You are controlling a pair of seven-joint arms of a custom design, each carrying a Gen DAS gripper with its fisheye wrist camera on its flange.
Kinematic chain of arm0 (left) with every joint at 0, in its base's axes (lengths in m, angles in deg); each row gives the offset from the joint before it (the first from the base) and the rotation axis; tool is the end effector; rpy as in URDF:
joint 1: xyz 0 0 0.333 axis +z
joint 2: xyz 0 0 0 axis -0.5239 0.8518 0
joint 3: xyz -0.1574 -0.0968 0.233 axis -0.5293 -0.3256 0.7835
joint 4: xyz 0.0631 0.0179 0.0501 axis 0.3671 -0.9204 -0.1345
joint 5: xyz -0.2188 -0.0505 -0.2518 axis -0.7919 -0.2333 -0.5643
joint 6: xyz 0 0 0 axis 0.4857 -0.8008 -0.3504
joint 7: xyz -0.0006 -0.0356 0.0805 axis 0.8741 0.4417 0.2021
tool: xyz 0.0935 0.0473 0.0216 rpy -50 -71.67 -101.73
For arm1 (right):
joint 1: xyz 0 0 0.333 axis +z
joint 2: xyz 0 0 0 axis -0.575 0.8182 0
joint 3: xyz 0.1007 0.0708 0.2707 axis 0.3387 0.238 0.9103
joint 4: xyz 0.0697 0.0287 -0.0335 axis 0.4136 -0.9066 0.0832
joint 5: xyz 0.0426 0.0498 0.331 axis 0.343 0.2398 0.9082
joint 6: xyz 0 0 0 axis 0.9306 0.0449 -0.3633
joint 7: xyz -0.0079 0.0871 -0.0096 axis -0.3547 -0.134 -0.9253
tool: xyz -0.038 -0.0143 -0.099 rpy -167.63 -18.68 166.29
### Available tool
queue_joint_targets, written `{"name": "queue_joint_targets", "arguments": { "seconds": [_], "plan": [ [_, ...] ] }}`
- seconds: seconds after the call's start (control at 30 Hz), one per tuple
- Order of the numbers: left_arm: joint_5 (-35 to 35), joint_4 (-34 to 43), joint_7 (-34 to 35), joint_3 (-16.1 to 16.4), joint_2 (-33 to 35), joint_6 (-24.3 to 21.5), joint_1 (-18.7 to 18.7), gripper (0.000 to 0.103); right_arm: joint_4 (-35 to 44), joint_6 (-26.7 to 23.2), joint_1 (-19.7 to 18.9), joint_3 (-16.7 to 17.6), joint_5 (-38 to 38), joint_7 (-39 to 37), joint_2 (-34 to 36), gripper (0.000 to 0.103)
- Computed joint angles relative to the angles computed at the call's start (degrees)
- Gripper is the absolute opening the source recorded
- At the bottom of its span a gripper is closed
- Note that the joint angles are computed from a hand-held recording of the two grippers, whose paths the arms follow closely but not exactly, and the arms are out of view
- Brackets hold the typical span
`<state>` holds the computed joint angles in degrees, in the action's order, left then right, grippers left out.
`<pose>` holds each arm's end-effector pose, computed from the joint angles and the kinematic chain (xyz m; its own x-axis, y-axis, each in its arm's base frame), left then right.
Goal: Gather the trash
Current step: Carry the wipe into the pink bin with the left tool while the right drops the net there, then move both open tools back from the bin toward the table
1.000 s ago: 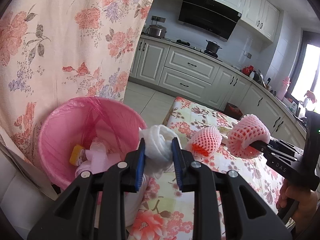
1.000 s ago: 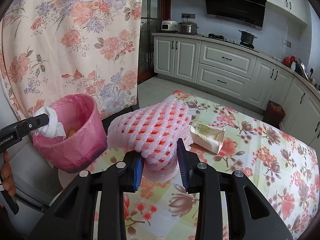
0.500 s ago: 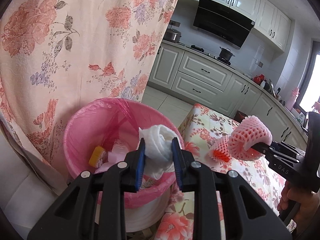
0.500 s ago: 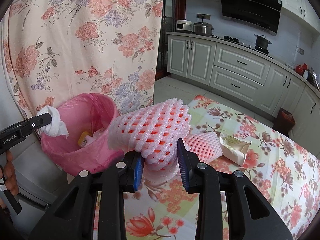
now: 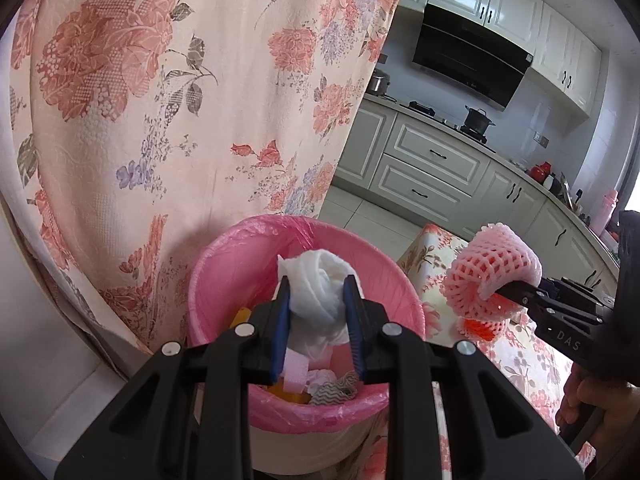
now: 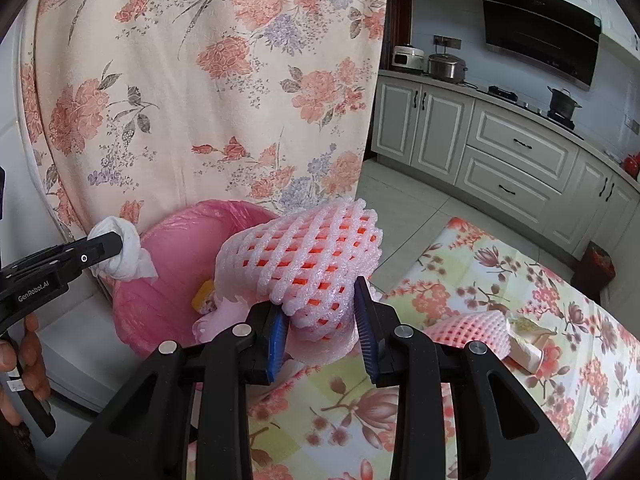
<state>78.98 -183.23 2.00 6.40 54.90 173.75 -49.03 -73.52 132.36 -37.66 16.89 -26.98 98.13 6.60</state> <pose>0.5705 -0.2600 0.5014 0.3109 -0.9174 0.2483 -0.4797 -0.3770 -0.7923 0.6938 0.0192 0.5033 0.6636 -0.7480 0.0053 -0.4633 -0.4165 -0.7822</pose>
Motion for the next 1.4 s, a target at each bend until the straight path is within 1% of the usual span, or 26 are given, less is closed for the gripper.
{"name": "queue_joint_targets", "arguments": {
  "seconds": [0.37,0.47,0.53,0.57,0.6,0.63,0.67,0.8,0.9,1.03,1.2,1.4],
  "plan": [
    [-0.7,0.9,2.0,0.5,-0.2,-1.0,1.4,0.026,5.0,-2.0,3.1,0.7,-3.5,3.1,3.2,0.031],
    [-0.9,1.2,2.0,0.6,-0.1,-1.6,1.5,0.029,7.2,-3.3,3.5,0.9,-4.4,3.7,4.4,0.032],
    [-1.2,1.6,2.0,0.7,0.1,-1.5,1.7,0.040,8.0,-3.6,3.6,1.2,-4.6,3.8,5.0,0.038],
    [-1.2,1.5,2.5,0.7,0.1,-1.5,1.8,0.041,8.2,-3.5,3.7,1.2,-4.7,3.8,5.1,0.041],
    [-1.4,1.8,2.9,0.6,0.2,-2.2,1.6,0.044,8.5,-3.6,3.7,1.2,-4.8,4.0,5.3,0.049],
    [-1.3,1.9,2.9,0.6,0.2,-2.7,1.5,0.052,8.6,-3.6,3.7,1.4,-4.7,4.0,5.4,0.058],
    [-1.1,1.6,2.6,0.7,0.0,-2.5,1.5,0.054,8.6,-3.3,3.6,1.4,-4.6,3.8,5.5,0.060],
    [-1.2,1.4,2.2,0.5,0.0,-2.6,1.4,0.055,9.6,-3.6,3.6,1.2,-5.4,4.4,6.2,0.061],
    [-1.2,1.6,2.2,0.4,0.2,-2.8,1.2,0.056,9.3,-3.6,3.1,1.3,-5.2,4.2,6.1,0.061],
    [-1.9,2.9,3.2,0.1,1.0,-3.0,0.8,0.056,10.9,-4.1,2.2,1.0,-5.2,4.8,7.0,0.062],
    [-3.2,6.0,5.4,0.1,3.2,-3.4,-0.2,0.059,13.7,-4.8,0.4,0.8,-5.4,5.8,8.6,0.063],
    [-5.9,11.8,9.7,0.3,7.2,-4.1,-2.2,0.059,18.3,-5.8,-1.9,0.5,-6.3,7.3,11.4,0.063]
  ]
}}
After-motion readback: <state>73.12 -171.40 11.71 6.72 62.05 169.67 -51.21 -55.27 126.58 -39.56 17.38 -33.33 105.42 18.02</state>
